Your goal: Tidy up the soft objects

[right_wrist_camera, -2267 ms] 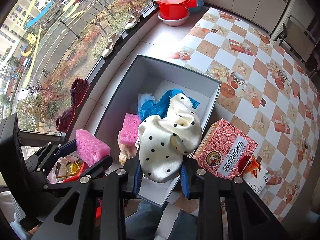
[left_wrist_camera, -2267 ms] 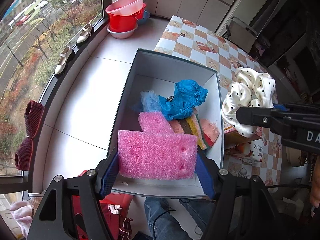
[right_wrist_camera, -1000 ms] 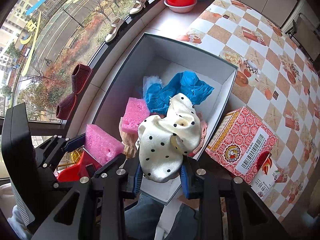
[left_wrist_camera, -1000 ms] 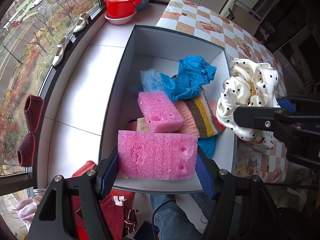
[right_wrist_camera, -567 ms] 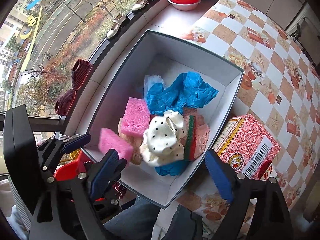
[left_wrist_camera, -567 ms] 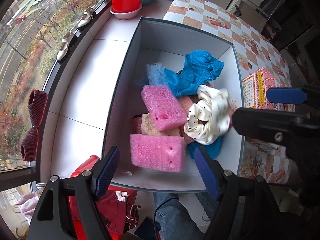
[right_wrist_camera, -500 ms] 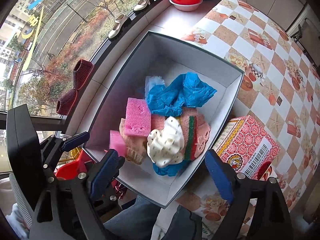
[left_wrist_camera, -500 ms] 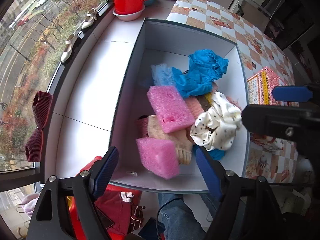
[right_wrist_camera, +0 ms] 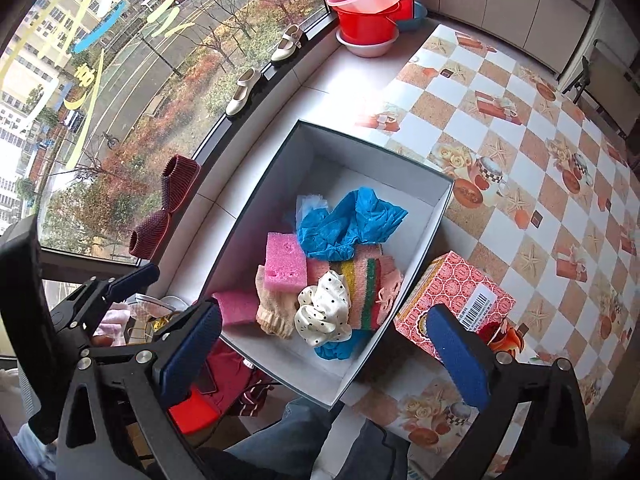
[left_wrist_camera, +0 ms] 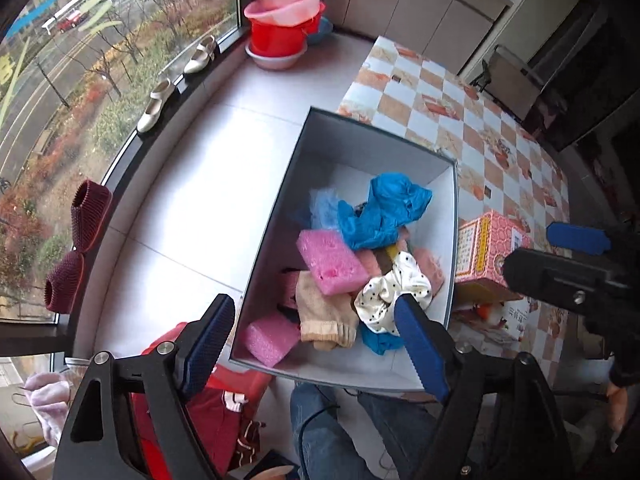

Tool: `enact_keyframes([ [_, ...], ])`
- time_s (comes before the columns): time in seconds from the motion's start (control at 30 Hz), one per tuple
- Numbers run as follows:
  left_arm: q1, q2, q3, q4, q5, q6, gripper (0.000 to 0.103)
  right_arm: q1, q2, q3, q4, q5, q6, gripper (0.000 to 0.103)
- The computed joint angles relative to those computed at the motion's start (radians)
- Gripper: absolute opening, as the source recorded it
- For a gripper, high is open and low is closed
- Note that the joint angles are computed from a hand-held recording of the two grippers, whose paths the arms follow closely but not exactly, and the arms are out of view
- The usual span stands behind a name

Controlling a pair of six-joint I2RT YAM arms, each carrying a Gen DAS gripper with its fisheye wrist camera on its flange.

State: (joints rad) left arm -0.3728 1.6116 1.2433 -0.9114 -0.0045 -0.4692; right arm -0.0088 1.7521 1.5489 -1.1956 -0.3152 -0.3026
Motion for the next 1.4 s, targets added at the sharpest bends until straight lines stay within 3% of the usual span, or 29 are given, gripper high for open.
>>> enact_keyframes([
  [0.13, -0.023, 0.047, 0.053, -0.115, -0.002, 0.003, 0.084, 0.001, -0.022, -0.006, -0.005, 0.010, -0.004, 0.103],
  [0.27, -0.036, 0.036, 0.047, -0.142, -0.013, -0.004, 0.084, 0.007, -0.030, -0.024, -0.002, 0.037, -0.008, 0.103],
  [1.4, -0.043, 0.046, 0.049, -0.180, -0.025, 0.057, 0.084, 0.044, -0.076, -0.119, 0.039, 0.059, 0.052, 0.103],
])
